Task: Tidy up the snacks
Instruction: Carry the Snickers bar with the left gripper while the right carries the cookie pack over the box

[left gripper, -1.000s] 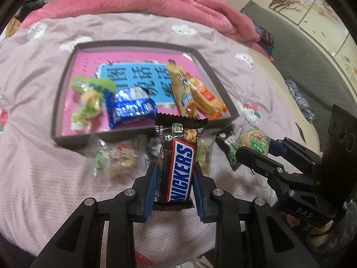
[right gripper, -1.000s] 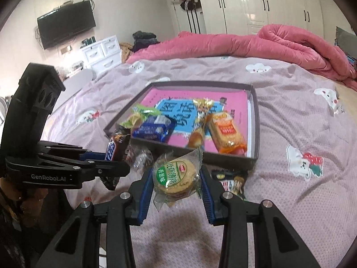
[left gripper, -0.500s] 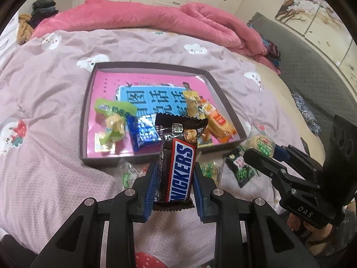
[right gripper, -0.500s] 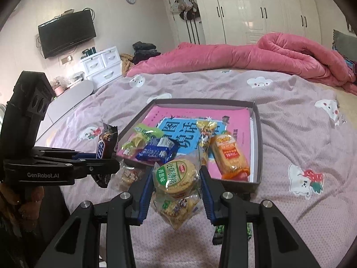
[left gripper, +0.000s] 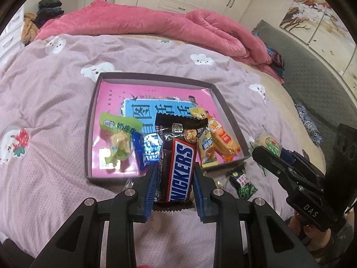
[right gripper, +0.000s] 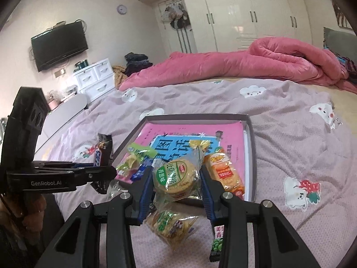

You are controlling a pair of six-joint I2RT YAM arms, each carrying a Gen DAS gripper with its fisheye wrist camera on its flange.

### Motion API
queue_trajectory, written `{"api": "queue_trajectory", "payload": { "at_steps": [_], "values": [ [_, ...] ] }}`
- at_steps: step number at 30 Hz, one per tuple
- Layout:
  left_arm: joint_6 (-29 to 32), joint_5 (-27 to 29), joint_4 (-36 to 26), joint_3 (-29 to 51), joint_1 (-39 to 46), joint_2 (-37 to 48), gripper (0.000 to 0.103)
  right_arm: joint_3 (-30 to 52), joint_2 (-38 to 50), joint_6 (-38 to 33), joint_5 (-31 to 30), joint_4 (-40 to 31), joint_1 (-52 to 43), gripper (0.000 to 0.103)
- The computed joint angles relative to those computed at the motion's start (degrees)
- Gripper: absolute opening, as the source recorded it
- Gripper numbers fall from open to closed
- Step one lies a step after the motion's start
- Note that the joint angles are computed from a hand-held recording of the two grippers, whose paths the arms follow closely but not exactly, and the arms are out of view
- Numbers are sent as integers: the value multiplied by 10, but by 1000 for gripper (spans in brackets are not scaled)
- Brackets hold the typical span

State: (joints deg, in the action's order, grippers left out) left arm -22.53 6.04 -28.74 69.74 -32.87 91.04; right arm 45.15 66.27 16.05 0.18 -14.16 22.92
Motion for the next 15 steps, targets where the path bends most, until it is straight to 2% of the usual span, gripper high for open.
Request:
{"api": "queue_trajectory", "payload": {
  "at_steps": [15],
  "values": [
    [-1,-3,7,61,-14,64,31,20,17,5,6,11,-36,40]
  ]
}}
